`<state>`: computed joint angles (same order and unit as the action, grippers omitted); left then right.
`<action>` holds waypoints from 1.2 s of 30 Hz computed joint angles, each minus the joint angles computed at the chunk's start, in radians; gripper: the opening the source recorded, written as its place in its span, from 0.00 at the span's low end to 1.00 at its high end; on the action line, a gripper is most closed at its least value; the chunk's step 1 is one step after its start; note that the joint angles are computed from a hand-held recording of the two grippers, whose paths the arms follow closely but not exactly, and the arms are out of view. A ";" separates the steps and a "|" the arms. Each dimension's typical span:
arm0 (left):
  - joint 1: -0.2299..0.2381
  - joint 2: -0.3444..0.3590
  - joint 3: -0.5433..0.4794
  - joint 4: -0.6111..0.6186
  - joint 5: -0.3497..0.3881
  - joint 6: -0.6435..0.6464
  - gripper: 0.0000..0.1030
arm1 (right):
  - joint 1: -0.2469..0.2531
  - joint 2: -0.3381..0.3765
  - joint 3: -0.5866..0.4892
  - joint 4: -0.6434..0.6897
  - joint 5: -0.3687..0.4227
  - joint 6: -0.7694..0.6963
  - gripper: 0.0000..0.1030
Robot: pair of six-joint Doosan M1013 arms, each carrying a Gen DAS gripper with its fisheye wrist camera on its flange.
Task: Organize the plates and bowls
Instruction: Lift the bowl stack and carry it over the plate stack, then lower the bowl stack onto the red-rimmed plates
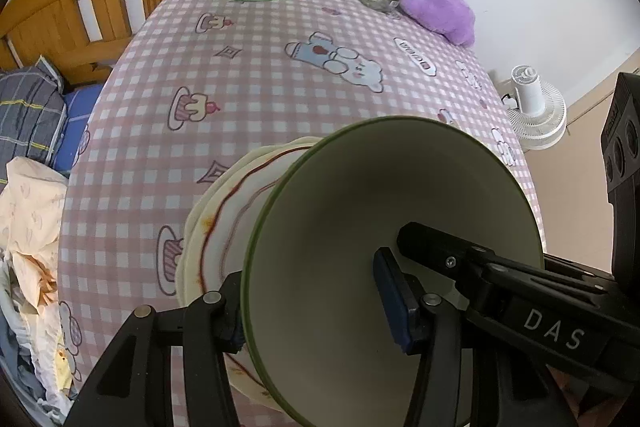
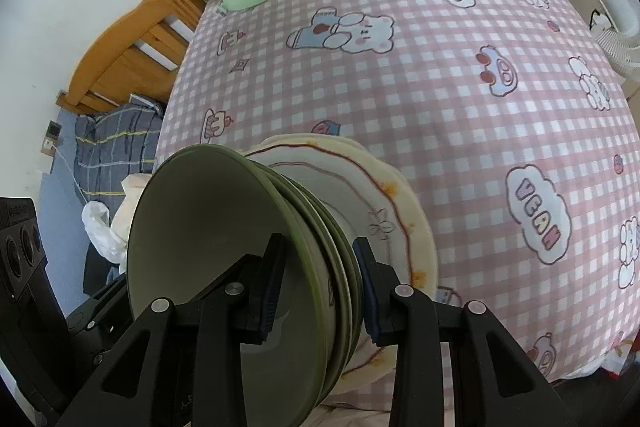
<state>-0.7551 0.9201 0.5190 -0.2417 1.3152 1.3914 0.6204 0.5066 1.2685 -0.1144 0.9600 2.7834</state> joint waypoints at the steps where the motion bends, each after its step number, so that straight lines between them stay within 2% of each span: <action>1: 0.002 0.003 -0.004 -0.001 0.007 0.001 0.51 | 0.000 0.006 -0.007 0.005 0.005 -0.001 0.36; 3: 0.006 0.010 -0.012 -0.002 0.024 0.001 0.51 | -0.001 0.016 -0.018 0.018 0.012 -0.004 0.36; 7: 0.009 0.006 -0.003 -0.004 0.011 0.014 0.50 | 0.001 0.028 -0.034 0.015 0.024 0.004 0.36; 15: 0.004 0.006 -0.004 0.014 0.008 0.022 0.51 | 0.002 0.021 -0.019 0.018 0.002 0.031 0.37; 21: -0.006 -0.013 0.026 0.097 -0.017 0.026 0.68 | 0.018 0.023 -0.030 -0.031 0.038 0.066 0.37; 23: -0.007 -0.020 0.039 0.117 -0.018 0.024 0.73 | 0.024 0.028 -0.043 -0.050 0.070 0.071 0.42; 27: -0.016 -0.046 0.075 0.167 -0.052 0.041 0.78 | 0.041 0.030 -0.058 -0.109 0.118 0.084 0.45; 30: -0.026 -0.070 0.108 0.210 -0.090 0.038 0.79 | 0.056 0.027 -0.064 -0.167 0.158 0.105 0.54; 36: -0.047 -0.126 0.180 0.297 -0.187 -0.037 0.79 | 0.073 -0.010 -0.034 -0.251 0.134 0.138 0.61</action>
<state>-0.8019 0.7943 0.6991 0.0555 1.1281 1.3542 0.6935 0.4964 1.2349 -0.3658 1.0938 2.9214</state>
